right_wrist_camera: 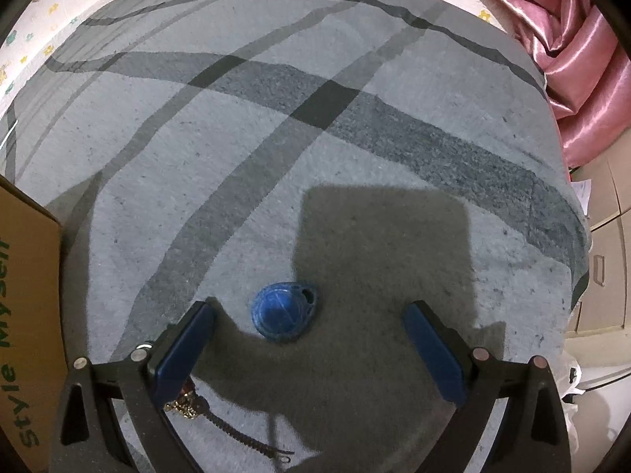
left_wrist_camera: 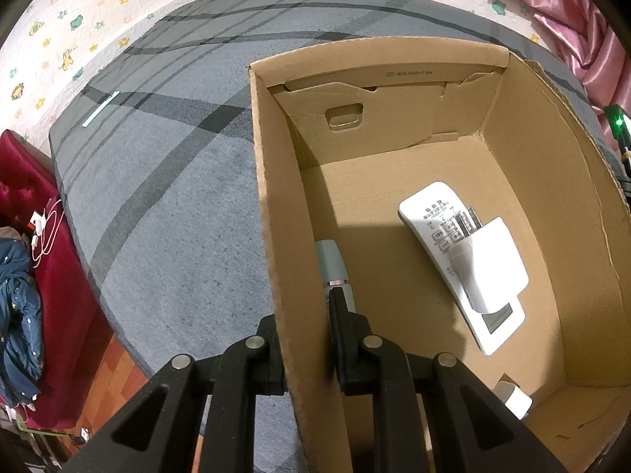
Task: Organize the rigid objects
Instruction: 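Move the open right tool out of the box to the blue key fob, then close the right tool on the blue key fob, then lift the blue fob with the right tool and carry it over the box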
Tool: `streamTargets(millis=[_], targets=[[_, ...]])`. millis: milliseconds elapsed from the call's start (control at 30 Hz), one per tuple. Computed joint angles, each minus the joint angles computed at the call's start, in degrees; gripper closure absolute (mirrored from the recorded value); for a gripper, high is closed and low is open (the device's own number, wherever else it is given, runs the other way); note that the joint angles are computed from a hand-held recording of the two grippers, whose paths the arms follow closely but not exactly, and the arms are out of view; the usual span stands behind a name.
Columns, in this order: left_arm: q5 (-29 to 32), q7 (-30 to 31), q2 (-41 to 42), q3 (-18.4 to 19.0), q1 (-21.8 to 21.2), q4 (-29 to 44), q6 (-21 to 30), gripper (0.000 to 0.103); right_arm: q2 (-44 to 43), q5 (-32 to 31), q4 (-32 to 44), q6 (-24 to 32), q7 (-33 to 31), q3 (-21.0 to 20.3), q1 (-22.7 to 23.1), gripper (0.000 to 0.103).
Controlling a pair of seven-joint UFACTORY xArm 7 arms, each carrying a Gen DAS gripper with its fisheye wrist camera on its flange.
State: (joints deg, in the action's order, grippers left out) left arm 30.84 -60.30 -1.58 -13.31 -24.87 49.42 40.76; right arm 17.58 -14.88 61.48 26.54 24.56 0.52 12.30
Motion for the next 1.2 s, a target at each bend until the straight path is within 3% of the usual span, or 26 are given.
streamTargets(millis=[133, 233, 333, 367, 400, 1200], targets=[[0.4, -0.2, 0.3, -0.1, -0.2, 0.5, 0.6, 0.086, 0.7, 0.3, 0.7, 0.0, -0.5, 0.1, -0.1, 0.006], [0.4, -0.2, 0.5, -0.1, -0.4, 0.7, 0.9, 0.086, 0.3, 1.2, 0.6, 0.2, -1.4, 0.5, -0.3, 0.022], [0.7, -0.4, 0.6, -0.1, -0.6, 1.0, 1.3, 0.086, -1.2, 2.4, -0.3, 0.7, -3.5, 1.1, -0.9, 0.050], [0.8, -0.6, 0.7, -0.1, -0.6, 1.0, 1.4, 0.086, -1.2, 2.4, -0.3, 1.0, -3.7, 1.2, -0.8, 0.068], [1.1, -0.8, 0.7, -0.2, -0.7, 1.0, 1.6, 0.086, -1.5, 2.4, -0.5, 0.8, -3.9, 1.3, -0.7, 0.070], [-0.2, -0.1, 0.8, 0.2, -0.7, 1.1, 0.9, 0.086, -14.1, 1.4, -7.1, 3.8, -2.0, 3.5, -1.1, 0.070]])
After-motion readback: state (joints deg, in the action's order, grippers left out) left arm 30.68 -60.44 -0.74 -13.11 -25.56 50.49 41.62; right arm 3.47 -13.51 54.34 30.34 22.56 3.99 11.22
